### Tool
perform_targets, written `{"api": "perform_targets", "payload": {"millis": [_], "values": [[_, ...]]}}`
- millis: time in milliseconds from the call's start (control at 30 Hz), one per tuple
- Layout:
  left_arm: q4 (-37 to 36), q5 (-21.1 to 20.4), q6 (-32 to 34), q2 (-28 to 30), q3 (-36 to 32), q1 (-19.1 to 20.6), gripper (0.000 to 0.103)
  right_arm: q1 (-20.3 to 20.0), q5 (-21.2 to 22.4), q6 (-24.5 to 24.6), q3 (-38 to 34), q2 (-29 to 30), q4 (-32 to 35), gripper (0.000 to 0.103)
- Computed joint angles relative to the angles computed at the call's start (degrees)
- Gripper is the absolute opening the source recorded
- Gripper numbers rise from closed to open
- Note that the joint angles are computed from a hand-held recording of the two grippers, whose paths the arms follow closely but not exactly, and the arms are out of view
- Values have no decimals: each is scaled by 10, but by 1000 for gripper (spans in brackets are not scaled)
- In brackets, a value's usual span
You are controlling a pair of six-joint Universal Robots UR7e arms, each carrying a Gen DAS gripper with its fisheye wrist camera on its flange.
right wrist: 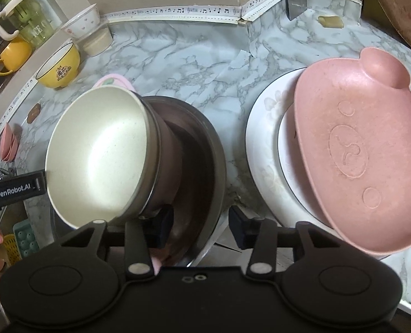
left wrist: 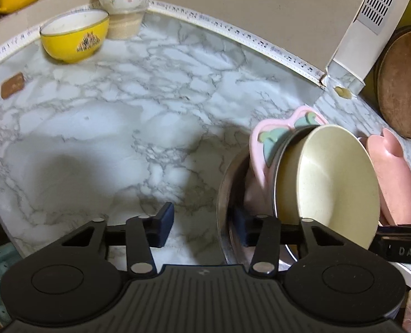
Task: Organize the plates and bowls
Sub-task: 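Close both tools on the rim of the large steel bowl stack, then lift the nested bowl stack with both tools and carry it over the plates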
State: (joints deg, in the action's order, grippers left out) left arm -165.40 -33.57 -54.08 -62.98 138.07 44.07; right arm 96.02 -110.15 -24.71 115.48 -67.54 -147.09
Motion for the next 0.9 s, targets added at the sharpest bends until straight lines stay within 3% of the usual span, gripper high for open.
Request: {"api": "perform_targets", "payload": {"millis": [133,367,467,667,900], "values": [[-49,-21,29,6,10,4,34,2,-1,1,-2,2,-1,39],[-100,-39,43,15,20,11,29,4,-3,-6,-3,8,-10,32],[-109,-34,47,21,20,2,11,7,-13,-12,0,11,-22,28],[-73,-11,18,18,18,-11,11,8,-16,-24,5,9,-36,18],[-24,5,-17,9,14,-29,11,16,-15,-33,7,-1,-39,17]]}}
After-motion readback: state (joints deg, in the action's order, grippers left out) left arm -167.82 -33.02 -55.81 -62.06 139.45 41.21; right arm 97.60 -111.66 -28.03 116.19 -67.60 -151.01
